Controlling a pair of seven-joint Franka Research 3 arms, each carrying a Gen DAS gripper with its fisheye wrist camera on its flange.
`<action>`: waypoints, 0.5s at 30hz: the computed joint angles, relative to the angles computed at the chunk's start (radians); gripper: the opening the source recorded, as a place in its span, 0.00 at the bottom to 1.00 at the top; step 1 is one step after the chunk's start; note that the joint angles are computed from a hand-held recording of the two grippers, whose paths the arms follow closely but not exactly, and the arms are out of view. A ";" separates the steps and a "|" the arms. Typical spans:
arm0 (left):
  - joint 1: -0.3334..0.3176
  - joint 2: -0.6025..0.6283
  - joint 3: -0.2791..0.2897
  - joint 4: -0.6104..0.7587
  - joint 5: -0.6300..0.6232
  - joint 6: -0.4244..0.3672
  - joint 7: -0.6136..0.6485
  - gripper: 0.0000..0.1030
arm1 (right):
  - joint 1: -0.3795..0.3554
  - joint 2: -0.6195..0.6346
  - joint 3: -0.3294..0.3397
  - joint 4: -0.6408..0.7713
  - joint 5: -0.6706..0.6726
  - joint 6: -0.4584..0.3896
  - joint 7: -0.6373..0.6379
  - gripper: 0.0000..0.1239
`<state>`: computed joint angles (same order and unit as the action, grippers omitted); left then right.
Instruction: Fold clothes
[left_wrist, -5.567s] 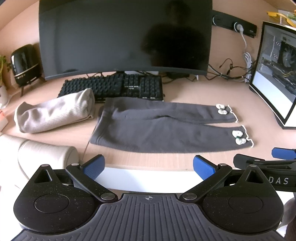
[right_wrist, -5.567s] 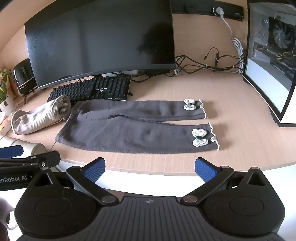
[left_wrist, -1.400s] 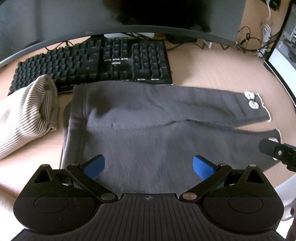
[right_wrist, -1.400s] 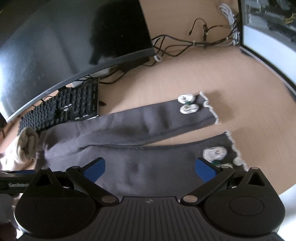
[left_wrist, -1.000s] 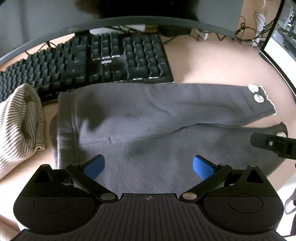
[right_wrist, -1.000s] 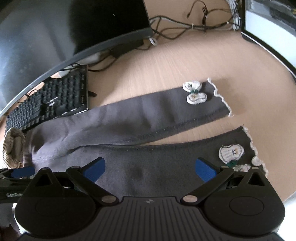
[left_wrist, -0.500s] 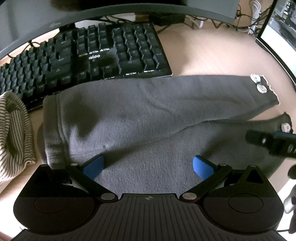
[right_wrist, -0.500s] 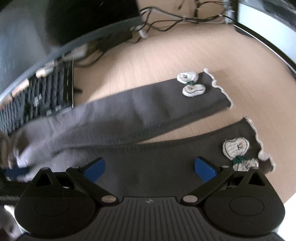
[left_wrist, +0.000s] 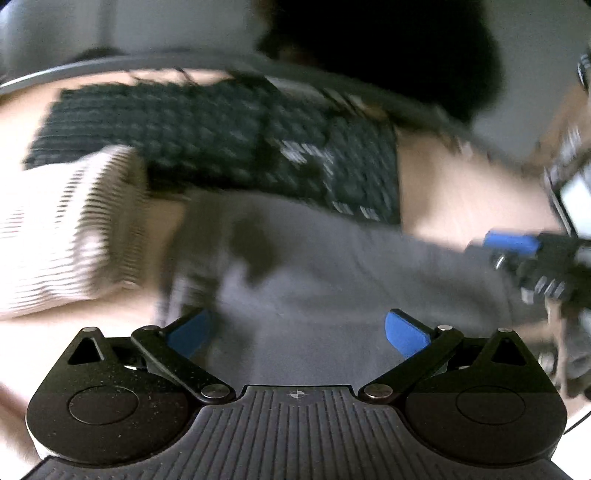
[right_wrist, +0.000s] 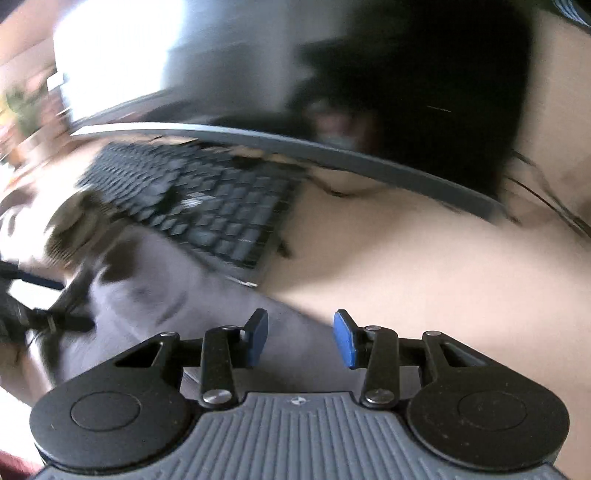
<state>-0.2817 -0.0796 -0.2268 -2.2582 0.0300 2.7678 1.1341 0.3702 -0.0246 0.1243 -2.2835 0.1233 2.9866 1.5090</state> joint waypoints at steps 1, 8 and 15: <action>0.017 -0.012 -0.007 -0.009 0.064 -0.001 -0.085 1.00 | 0.010 0.035 -0.004 0.035 0.093 -0.012 -0.121 0.33; 0.069 -0.104 -0.009 -0.086 0.226 -0.021 -0.354 1.00 | -0.023 0.119 0.038 0.147 0.445 -0.171 -0.527 0.33; 0.065 -0.112 0.026 -0.096 0.216 0.006 -0.300 1.00 | 0.021 0.070 0.019 0.092 0.377 -0.106 -0.346 0.00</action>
